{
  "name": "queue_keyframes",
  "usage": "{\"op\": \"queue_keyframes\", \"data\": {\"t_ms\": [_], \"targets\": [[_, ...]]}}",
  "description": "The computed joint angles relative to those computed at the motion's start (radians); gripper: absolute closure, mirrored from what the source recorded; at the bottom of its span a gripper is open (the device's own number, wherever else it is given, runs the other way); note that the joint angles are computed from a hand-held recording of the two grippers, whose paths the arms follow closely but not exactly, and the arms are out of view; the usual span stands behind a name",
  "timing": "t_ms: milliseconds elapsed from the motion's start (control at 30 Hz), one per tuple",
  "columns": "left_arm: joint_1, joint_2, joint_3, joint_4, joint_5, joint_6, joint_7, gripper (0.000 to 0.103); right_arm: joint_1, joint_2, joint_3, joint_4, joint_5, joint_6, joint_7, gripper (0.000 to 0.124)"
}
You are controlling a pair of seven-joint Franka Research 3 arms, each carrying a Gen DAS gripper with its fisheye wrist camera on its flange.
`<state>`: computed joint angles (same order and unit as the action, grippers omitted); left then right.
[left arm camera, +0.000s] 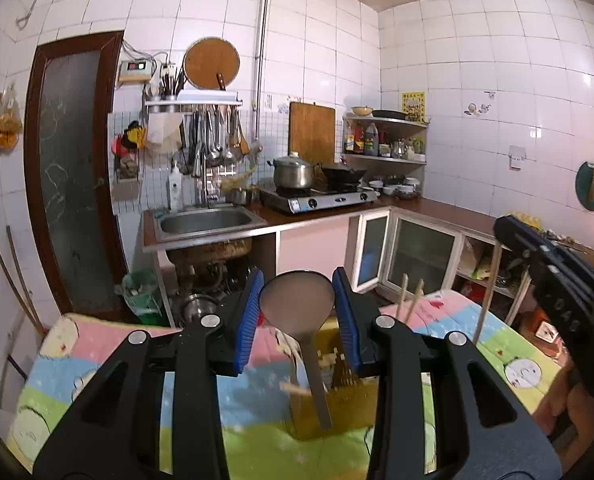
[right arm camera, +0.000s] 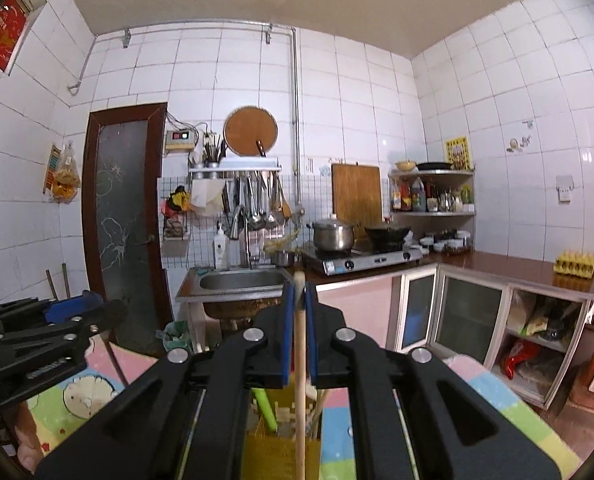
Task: Organize utensils
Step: 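Lift the ladle and chopstick and carry them above the yellow holder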
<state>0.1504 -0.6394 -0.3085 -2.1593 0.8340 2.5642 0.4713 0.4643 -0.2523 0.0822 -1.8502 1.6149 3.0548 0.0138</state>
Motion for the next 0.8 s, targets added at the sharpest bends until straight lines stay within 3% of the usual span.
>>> {"op": "queue_keyframes", "data": {"t_ms": [200,267,400,533,700,767,800], "targets": [[0.031,0.085,-0.001,0.078,0.041,0.003,-0.016,0.068,-0.002,0.075,0.013,0.112,-0.077,0.024,0.064,0.122],[0.022,0.106,0.010,0.088,0.038,0.007,-0.015,0.068,-0.001,0.094,0.010,0.122,-0.141,0.018,0.134,0.123],[0.011,0.106,0.030,0.059,0.040,0.028,-0.021,0.068,-0.001,0.104,-0.002,0.097,-0.151,0.002,0.151,0.123],[-0.010,0.093,0.061,0.022,-0.004,0.044,-0.002,0.068,-0.017,0.113,-0.008,0.039,-0.271,-0.019,0.281,0.123],[0.000,0.081,0.054,0.000,-0.008,0.044,0.013,0.068,-0.045,0.131,-0.004,-0.015,-0.492,-0.056,0.492,0.120],[-0.001,0.075,0.058,-0.007,-0.016,0.050,0.014,0.068,-0.048,0.133,-0.005,-0.033,-0.551,-0.075,0.546,0.094],[-0.001,0.072,0.061,-0.011,-0.021,0.052,0.017,0.068,-0.035,0.131,-0.012,-0.042,-0.515,-0.070,0.507,0.068]]}}
